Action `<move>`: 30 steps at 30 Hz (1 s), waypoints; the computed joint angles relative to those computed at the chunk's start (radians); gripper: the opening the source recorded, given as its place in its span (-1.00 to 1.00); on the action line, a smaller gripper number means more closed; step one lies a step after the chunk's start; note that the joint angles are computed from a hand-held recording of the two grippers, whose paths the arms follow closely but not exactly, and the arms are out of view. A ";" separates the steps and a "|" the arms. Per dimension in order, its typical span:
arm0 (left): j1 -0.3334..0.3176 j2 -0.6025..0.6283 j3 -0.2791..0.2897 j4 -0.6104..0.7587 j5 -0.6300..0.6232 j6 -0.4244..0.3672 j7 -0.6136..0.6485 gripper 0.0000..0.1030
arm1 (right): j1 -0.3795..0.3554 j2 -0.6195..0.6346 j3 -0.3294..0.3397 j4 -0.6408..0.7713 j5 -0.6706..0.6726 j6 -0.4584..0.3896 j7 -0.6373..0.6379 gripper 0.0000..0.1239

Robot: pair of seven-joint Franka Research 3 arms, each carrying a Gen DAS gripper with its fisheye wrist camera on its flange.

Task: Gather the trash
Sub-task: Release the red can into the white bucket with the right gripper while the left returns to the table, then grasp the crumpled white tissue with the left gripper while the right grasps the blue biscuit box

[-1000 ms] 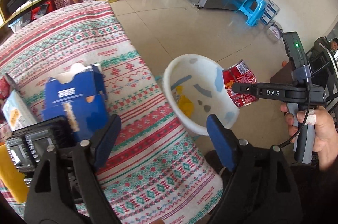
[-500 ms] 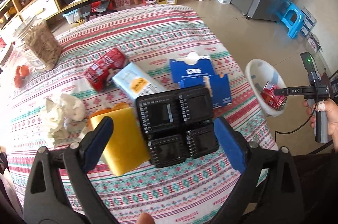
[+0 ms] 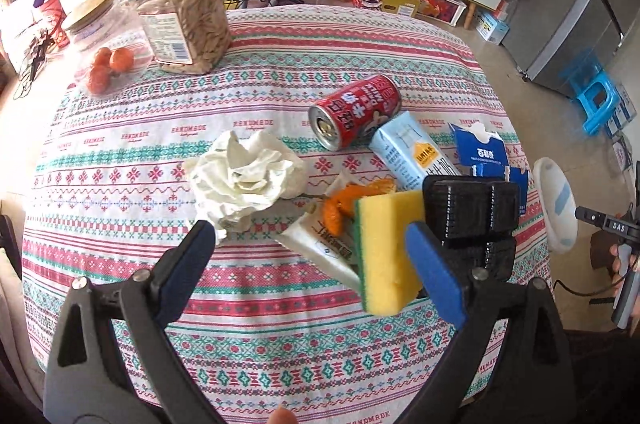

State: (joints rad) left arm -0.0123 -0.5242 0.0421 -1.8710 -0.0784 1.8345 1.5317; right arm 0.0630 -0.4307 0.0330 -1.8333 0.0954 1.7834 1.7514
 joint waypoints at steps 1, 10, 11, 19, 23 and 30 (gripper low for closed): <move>0.005 0.001 0.009 0.001 -0.005 0.001 -0.005 0.86 | 0.004 0.005 0.007 0.008 0.000 0.006 0.002 0.24; 0.044 0.035 0.032 0.010 -0.012 0.003 -0.035 0.86 | 0.046 0.051 0.038 0.058 0.005 0.035 0.031 0.29; 0.047 0.039 0.033 0.009 -0.013 0.002 -0.033 0.86 | 0.051 0.058 0.040 0.066 0.003 0.034 0.033 0.29; 0.064 0.087 0.042 0.003 -0.060 0.009 -0.024 0.59 | 0.093 0.121 0.055 0.119 -0.006 0.036 0.042 0.30; 0.066 0.094 0.040 -0.010 -0.082 0.030 0.002 0.19 | 0.113 0.151 0.060 0.145 -0.008 0.039 0.049 0.30; 0.074 0.093 0.033 0.003 -0.068 0.038 0.012 -0.79 | 0.145 0.200 0.069 0.189 -0.011 0.055 0.067 0.37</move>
State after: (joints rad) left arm 0.0617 -0.4311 0.0749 -1.8682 -0.1464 1.8725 1.5437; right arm 0.2084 -0.2305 0.1016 -1.6441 0.0841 1.8383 1.8179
